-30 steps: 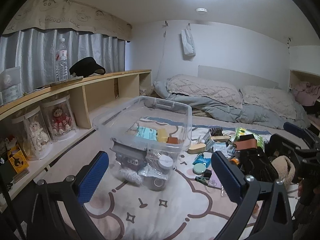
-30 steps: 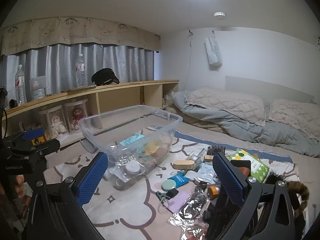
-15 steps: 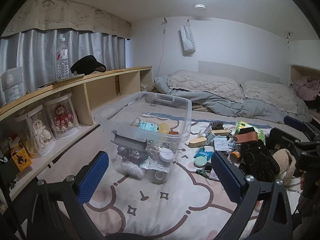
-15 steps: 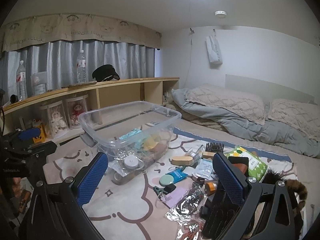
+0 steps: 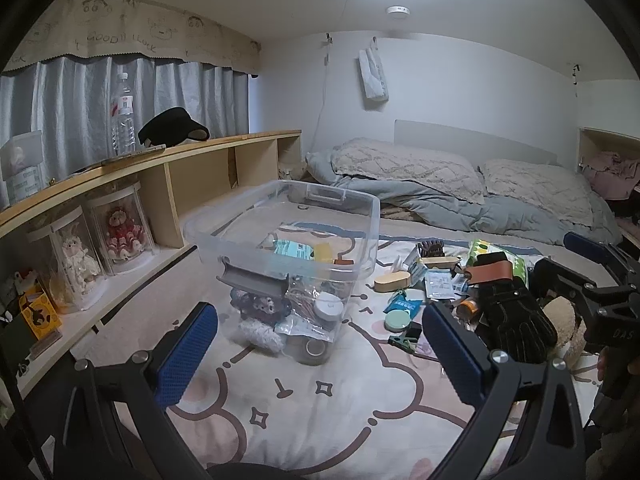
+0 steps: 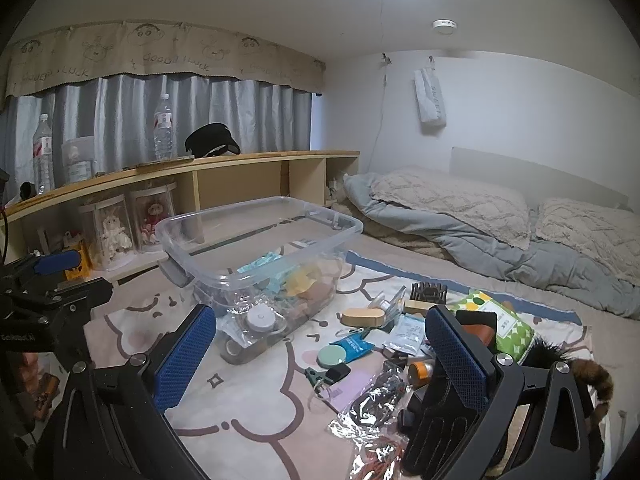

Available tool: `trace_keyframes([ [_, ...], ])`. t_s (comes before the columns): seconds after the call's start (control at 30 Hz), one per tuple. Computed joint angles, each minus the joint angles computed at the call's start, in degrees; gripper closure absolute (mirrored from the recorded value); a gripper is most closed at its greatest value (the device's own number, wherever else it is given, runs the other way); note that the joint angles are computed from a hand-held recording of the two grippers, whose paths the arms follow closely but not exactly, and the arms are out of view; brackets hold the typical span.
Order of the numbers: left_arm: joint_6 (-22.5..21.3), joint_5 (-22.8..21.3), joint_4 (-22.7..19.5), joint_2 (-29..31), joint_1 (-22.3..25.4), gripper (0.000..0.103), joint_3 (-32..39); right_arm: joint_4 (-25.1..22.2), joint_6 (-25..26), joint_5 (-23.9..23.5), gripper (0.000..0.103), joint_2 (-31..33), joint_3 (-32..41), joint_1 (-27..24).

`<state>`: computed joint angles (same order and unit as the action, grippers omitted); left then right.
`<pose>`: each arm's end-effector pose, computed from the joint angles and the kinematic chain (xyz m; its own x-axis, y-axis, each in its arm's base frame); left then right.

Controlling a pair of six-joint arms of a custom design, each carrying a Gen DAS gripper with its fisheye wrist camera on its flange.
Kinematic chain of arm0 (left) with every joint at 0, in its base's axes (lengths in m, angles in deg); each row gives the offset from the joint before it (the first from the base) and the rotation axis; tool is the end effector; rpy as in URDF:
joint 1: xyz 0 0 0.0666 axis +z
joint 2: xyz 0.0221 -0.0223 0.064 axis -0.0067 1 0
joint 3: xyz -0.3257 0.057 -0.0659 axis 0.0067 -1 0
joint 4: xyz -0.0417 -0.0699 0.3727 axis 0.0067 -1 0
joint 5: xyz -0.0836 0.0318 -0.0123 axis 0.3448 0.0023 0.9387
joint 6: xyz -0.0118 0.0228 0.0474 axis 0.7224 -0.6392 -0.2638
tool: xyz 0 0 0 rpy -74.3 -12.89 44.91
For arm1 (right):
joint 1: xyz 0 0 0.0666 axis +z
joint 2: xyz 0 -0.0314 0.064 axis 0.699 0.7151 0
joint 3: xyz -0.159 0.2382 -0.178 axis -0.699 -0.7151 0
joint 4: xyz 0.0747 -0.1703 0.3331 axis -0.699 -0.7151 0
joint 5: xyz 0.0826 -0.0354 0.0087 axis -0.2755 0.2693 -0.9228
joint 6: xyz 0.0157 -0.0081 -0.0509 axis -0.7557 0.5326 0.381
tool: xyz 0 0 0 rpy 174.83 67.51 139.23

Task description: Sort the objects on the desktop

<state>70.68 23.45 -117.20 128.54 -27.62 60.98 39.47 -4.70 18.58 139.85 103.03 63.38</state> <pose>0.5374 -0.2658 0.5616 -0.3983 0.0669 -0.9148 0.1578 0.9875 0.0035 0.5329 0.1767 0.5732 -0.3324 -0.0544 -0.9416 -0.1462 0.9892 -0.0056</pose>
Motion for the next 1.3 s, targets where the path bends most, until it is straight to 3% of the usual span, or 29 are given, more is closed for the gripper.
trace_keyframes([
  [1.3, 1.07, -0.2, -0.64, 0.58, 0.16, 0.0, 0.62, -1.04, 0.89, -1.04, 0.0, 0.25, 0.56, 0.1],
])
